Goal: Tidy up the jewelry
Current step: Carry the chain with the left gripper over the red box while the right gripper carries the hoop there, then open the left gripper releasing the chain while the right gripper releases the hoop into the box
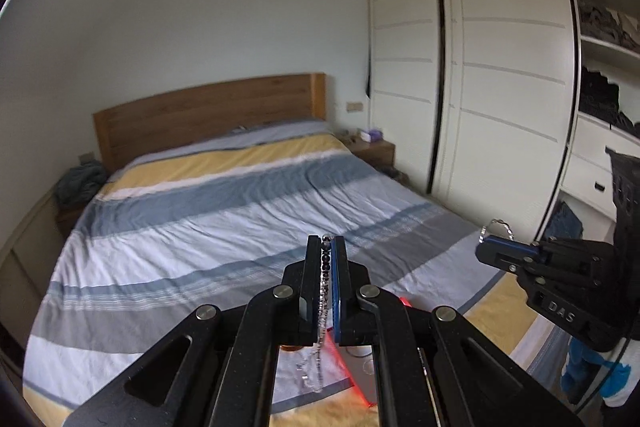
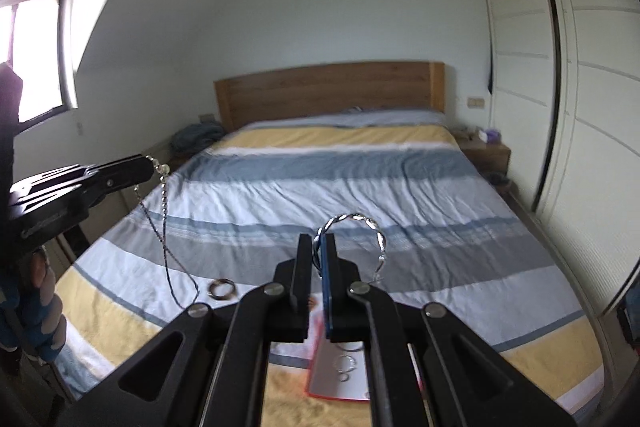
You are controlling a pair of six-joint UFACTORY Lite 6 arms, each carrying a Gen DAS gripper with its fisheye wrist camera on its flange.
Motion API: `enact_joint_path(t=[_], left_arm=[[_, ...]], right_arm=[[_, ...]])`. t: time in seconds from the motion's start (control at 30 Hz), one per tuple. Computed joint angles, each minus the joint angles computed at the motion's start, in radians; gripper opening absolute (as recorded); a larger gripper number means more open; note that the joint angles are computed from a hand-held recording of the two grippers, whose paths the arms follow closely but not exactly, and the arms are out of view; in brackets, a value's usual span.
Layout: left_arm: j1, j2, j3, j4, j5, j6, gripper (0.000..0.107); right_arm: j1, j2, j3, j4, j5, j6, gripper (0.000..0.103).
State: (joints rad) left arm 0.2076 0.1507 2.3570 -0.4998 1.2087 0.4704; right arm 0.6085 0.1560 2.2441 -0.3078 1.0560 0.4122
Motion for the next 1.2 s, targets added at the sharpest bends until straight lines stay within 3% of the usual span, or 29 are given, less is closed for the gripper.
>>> enact_joint_path(t=[0.1,0.27,0.47,0.77,1.2], left_arm=[[-0.112,-0.026,-0.252,0.028,-0.165,0.020,0.004],[-0.226,0.034,-0.513,0.043,-0.372,0.059,0.004],[-0.294,0.190,-0.669,0.021,-0.533,0.102,0.004],[-0.358,0.410,-0.676,-0.018,-0.637,0.114,0.004],[-0.390,0.547,-0.705,0.080,-0.714,-0.004,0.005]], right_arm=[[-0.156,-0.037,-0.233,0.137,-0.148,-0.077,0.004],[-0.318,0.030,-0.503,0.329,-0.347,-0.236,0.004],[-0.422,0.222,-0.619,0.498,-0.486,-0.421,0.004],[-0.468,0.502,-0.550,0.591,-0.549,-0.556,0.004],[-0.473,0.570,-0.557,0.548,-0.574,-0.533,0.004]])
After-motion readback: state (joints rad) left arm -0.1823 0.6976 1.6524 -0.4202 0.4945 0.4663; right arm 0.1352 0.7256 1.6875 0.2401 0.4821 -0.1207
